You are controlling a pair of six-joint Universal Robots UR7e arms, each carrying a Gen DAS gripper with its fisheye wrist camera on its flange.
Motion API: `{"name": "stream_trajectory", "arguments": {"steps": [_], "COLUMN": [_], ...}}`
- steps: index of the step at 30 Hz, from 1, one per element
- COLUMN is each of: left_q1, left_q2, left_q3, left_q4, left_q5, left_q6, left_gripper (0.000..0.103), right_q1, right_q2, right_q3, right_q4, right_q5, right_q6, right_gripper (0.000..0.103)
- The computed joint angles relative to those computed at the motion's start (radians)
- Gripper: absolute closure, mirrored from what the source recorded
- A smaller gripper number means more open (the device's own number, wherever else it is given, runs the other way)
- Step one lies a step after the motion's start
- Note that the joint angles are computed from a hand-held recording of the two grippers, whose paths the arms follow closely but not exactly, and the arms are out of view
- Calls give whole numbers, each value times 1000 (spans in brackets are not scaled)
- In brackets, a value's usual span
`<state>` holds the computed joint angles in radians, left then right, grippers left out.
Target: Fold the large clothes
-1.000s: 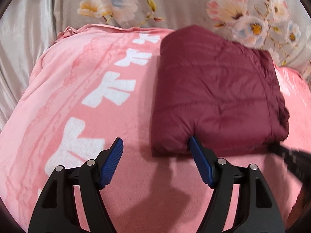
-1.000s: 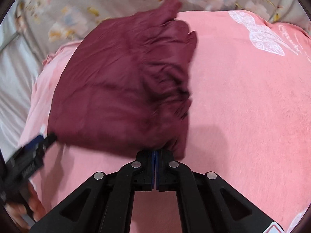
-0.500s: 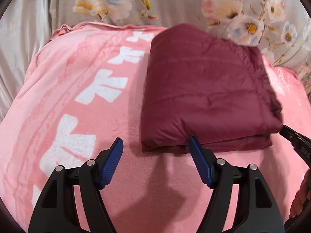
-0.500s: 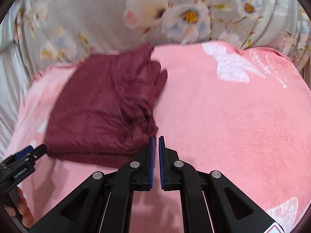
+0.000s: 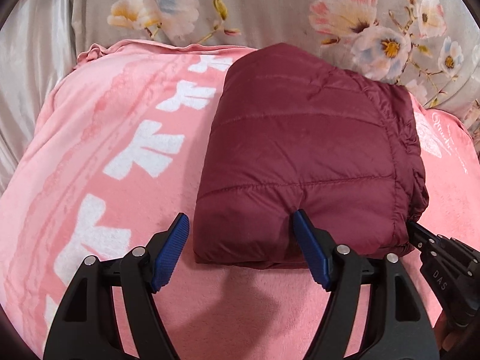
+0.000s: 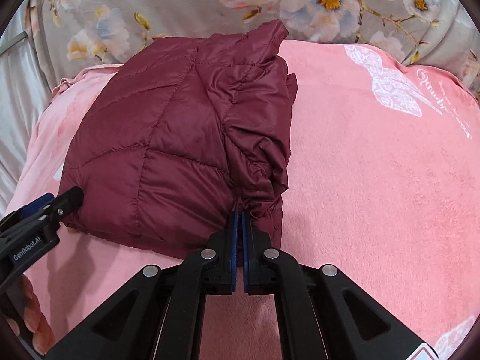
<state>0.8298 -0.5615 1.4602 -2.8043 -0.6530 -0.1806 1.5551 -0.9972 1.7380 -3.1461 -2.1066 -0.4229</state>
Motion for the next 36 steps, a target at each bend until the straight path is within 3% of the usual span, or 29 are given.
{"name": "stream_trajectory", "arguments": {"steps": [4, 5, 8, 9, 18, 23, 27, 36], "left_q1": [0, -2, -17, -23, -100, -137, -148, -183], "left_q2": [1, 0, -2, -2, -22, -40, -65, -73], "left_q3": [13, 19, 59, 72, 264, 333, 374, 428], "left_q4": [-30, -39, -97, -115, -267, -283, -217, -241], "left_q5": [-1, 3, 30, 39, 65, 107, 116, 169], "left_q6": [12, 15, 30, 34, 50, -10, -103, -135], "left_gripper": [33, 32, 23, 20, 16, 16, 16, 16], "right_q1": [12, 16, 19, 21, 27, 25, 28, 24], "right_q2": [-26, -35, -48, -51, -91, -120, -125, -141], "right_q3": [56, 82, 139, 166, 337, 394, 429, 463], "right_q4": [-85, -119, -206, -252, -448, -451, -482, -504], "right_q5": [3, 0, -10, -20, -42, -50, -59, -61], "right_q6": [-33, -42, -70, -90, -170, -144, -146, -121], "right_gripper": [95, 89, 56, 54, 49, 49, 48, 48]}}
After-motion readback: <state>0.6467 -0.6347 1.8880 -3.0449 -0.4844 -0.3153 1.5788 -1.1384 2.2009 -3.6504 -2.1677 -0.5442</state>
